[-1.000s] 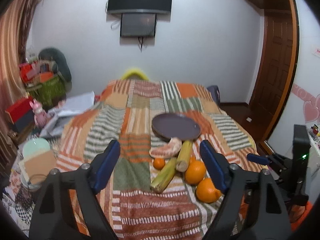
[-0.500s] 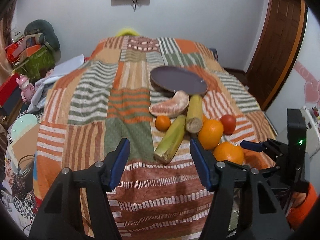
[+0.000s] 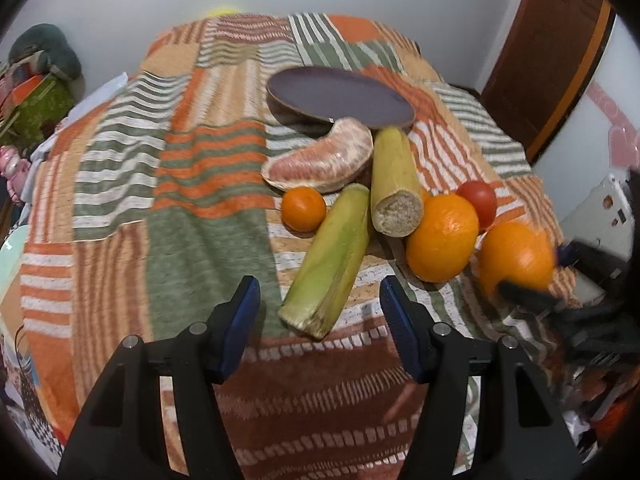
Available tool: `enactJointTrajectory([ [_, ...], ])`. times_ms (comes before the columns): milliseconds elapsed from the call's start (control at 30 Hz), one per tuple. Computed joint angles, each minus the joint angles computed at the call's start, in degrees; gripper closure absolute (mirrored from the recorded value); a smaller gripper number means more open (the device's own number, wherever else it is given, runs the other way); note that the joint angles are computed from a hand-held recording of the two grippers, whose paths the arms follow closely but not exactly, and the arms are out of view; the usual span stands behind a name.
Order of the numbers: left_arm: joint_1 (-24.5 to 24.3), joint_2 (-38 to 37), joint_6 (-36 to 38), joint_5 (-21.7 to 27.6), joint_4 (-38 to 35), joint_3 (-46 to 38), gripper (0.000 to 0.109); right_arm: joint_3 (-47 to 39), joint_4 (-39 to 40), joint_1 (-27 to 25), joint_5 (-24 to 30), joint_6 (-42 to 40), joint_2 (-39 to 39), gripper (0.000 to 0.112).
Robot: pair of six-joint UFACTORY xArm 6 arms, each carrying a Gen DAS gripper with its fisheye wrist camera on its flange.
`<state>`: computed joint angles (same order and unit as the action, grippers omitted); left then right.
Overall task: Organize fruits
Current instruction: 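Grasp the large stickered orange with the right gripper while the left gripper grasps a corn cob, then carry the orange with the right gripper while the left gripper carries the corn onto the plate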
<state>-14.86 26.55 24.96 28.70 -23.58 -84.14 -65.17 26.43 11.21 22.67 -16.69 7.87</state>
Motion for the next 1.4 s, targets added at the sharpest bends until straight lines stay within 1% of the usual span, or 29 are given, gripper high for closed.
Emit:
enactJointTrajectory([
  [133, -0.1, 4.0, -1.2, 3.0, 1.4, -4.6, 0.047, 0.0, -3.7, -1.6, -2.8, 3.5, -0.8, 0.046],
  [167, 0.0, 4.8, -1.5, 3.3, 1.5, -5.4, 0.049, -0.3, -3.9, -1.8, -2.9, 3.8, -0.8, 0.046],
  [200, 0.1, 5.4, -1.6, 3.9, 1.3, -6.2, 0.058, -0.4, -3.1, -2.2, -3.4, 3.4, -0.9, 0.046],
  [233, 0.1, 6.0, -2.1, 4.2, 1.5, -6.7, 0.062, -0.6, -2.7, -2.4, -3.5, 3.3, -1.0, 0.046],
  [267, 0.3, 6.2, -1.7, 4.5, 0.8, -7.0, 0.062, -0.4, -2.6, -2.6, -3.9, 3.4, -1.2, 0.046],
  [333, 0.5, 5.6, -0.3, 4.8, -2.2, -6.2, 0.065, -0.3, -3.1, -3.0, -4.4, 4.0, -1.4, 0.046],
  [500, 0.6, 2.5, 1.2, 7.2, -5.3, -3.0, 0.073, 0.2, -3.1, -3.4, -5.2, 4.5, -1.9, 0.046],
  [600, -0.1, 0.7, 0.4, 7.0, -3.9, -0.8, 0.073, 0.6, -2.0, -3.4, -5.5, 3.6, -2.4, 0.046],
  [633, -0.1, 1.1, -0.1, 7.4, -3.5, -1.3, 0.073, 0.4, -1.9, -3.5, -5.4, 3.4, -2.4, 0.046],
  [733, -0.1, 3.2, -2.3, 9.5, -2.2, -4.8, 0.073, 0.3, -1.1, -3.5, -5.3, 2.5, -2.3, 0.046],
  [867, -0.7, 7.0, -4.8, 10.5, 1.3, -10.1, 0.072, 0.2, -0.1, -3.5, -5.2, 1.6, -2.2, 0.046],
  [967, -0.8, 9.8, -6.0, 11.6, 2.5, -13.9, 0.072, 0.0, 0.2, -3.7, -4.9, 1.4, -1.9, 0.046],
  [1033, -0.8, 10.9, -6.9, 11.4, 2.5, -15.1, 0.072, -0.2, 0.1, -3.8, -4.9, 1.4, -1.6, 0.046],
  [1133, -0.9, 10.5, -7.1, 10.2, 2.0, -14.4, 0.072, -0.1, -0.5, -3.8, -5.3, 1.9, -1.6, 0.046],
  [1233, -0.8, 8.0, -7.3, 8.5, 2.0, -10.9, 0.072, 0.2, -0.9, -3.9, -5.9, 2.0, -2.1, 0.046],
  [1400, -0.2, 1.8, -7.0, 3.5, 1.1, -3.7, 0.072, 0.1, -2.6, -4.0, -7.5, 2.7, -3.0, 0.046],
])
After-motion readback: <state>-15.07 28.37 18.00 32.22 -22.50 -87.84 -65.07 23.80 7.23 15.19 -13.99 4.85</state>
